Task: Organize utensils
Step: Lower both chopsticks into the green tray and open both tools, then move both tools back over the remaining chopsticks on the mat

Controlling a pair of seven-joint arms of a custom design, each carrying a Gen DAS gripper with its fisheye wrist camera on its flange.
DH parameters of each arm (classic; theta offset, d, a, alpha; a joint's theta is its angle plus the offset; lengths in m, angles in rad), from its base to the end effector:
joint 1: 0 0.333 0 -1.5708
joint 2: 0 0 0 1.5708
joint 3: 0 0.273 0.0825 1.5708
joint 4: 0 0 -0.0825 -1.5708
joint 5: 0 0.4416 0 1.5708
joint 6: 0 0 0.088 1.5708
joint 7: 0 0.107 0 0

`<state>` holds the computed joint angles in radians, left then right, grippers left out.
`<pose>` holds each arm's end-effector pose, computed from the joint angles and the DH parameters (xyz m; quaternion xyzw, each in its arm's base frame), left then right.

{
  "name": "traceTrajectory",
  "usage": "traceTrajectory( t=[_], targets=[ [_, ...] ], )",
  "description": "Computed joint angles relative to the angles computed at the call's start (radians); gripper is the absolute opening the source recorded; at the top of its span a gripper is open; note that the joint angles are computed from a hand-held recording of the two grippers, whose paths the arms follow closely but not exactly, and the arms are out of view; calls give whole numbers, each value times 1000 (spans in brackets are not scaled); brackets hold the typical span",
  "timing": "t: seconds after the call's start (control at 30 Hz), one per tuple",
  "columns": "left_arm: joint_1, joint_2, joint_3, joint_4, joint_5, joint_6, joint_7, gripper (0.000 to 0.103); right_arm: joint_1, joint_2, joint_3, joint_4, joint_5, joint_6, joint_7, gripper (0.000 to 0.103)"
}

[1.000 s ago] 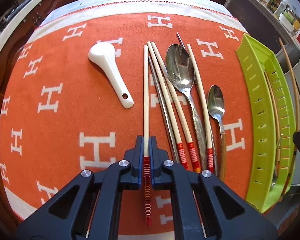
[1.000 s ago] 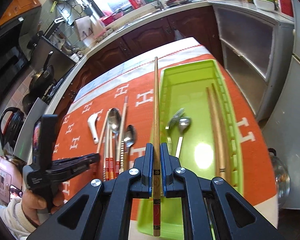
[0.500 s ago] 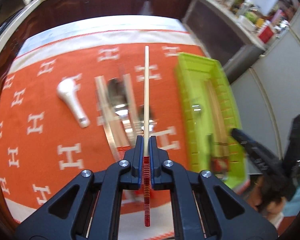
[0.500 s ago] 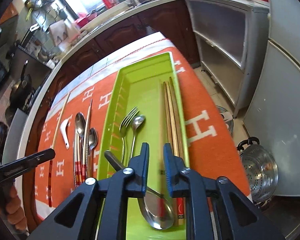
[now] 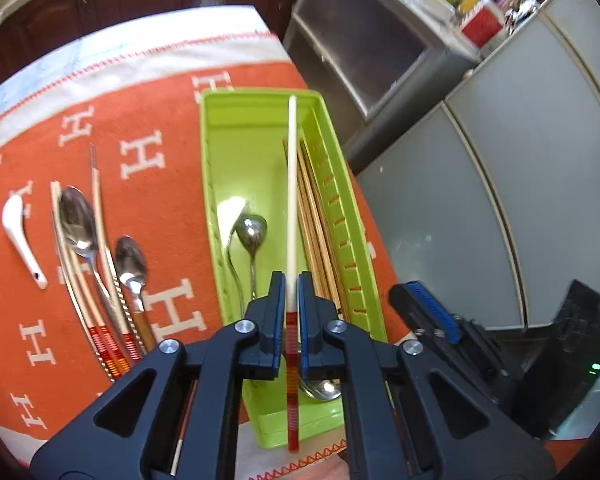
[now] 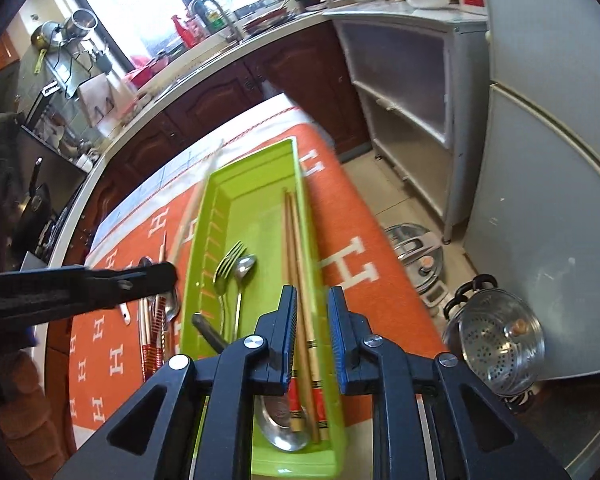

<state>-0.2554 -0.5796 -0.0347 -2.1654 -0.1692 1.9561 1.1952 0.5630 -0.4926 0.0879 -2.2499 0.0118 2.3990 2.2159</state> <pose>0.4591 -0.1514 0.6151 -0.7341 0.6496 -0.1971 0.0147 0.4170 0.3236 0.5776 -0.6722 0.6701 -0.0591 0.3093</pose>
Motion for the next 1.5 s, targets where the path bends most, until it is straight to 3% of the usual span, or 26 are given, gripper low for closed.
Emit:
traceTrajectory(
  t=[0.33,0.73,1.0,1.5],
  targets=[
    [24,-100,8,-85,76,-3,37,4,11,-43,-10,-23,4,-15,-15,16],
    [100,-358,34,-265,265,-82,49,5,56,65,26,84,50,-30,-76,16],
    [138,-521,64,-365,330,-130,33,5,80,150,59,186,65,-48,-127,16],
    [178,-640,112,-453,343,-143,24,6,111,334,145,411,34,-129,-167,19]
  ],
)
